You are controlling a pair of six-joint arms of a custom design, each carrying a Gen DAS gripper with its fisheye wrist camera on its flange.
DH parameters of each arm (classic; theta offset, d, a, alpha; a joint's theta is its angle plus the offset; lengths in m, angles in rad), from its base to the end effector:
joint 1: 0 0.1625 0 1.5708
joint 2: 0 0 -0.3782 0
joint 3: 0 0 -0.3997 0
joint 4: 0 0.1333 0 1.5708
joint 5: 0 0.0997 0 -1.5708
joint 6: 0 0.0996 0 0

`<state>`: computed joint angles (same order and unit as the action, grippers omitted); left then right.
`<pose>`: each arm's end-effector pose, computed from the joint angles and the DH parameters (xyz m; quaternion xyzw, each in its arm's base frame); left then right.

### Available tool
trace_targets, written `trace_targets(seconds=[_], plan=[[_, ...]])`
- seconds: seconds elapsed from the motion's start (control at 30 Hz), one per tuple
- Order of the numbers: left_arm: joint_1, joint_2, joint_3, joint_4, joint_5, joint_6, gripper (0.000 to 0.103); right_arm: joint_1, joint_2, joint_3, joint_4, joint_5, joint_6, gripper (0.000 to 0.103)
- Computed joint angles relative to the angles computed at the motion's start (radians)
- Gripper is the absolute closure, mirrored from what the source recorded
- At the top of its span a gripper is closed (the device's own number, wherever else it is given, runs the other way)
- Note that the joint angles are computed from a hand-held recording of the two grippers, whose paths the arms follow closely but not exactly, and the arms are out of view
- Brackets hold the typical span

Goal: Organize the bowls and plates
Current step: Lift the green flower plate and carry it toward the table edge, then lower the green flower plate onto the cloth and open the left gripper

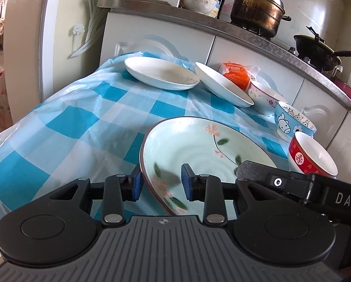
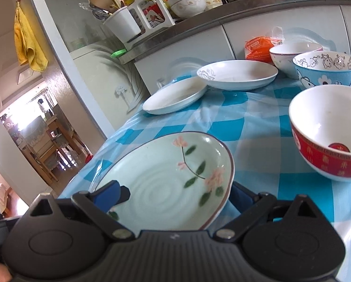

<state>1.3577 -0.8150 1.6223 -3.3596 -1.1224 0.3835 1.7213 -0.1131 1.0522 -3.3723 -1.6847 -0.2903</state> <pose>0.0317 -0.6881 0.1820 0.1526 0.8527 -0.4411 0.2345 0.2333 -0.7250 -0.1061 0.1751 -0.8903 0.4127 0.0807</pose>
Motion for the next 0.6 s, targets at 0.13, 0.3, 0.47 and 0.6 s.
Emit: trace_targets(seconds=[0.13, 0.3, 0.47, 0.6], plan=[[-0.003, -0.003, 0.006, -0.040, -0.001, 0.011, 0.045, 0.003, -0.005, 0.013, -0.031, -0.007, -0.017, 0.004], [-0.016, -0.010, 0.006, -0.053, 0.057, 0.015, 0.029, 0.011, -0.019, 0.049, -0.105, -0.017, -0.055, 0.001], [-0.039, -0.015, 0.011, -0.080, 0.113, 0.036, 0.012, 0.021, -0.035, 0.091, -0.148, -0.038, -0.091, 0.001], [-0.066, -0.011, 0.014, -0.127, 0.176, 0.080, 0.004, 0.029, -0.043, 0.112, -0.170, -0.063, -0.101, 0.001]])
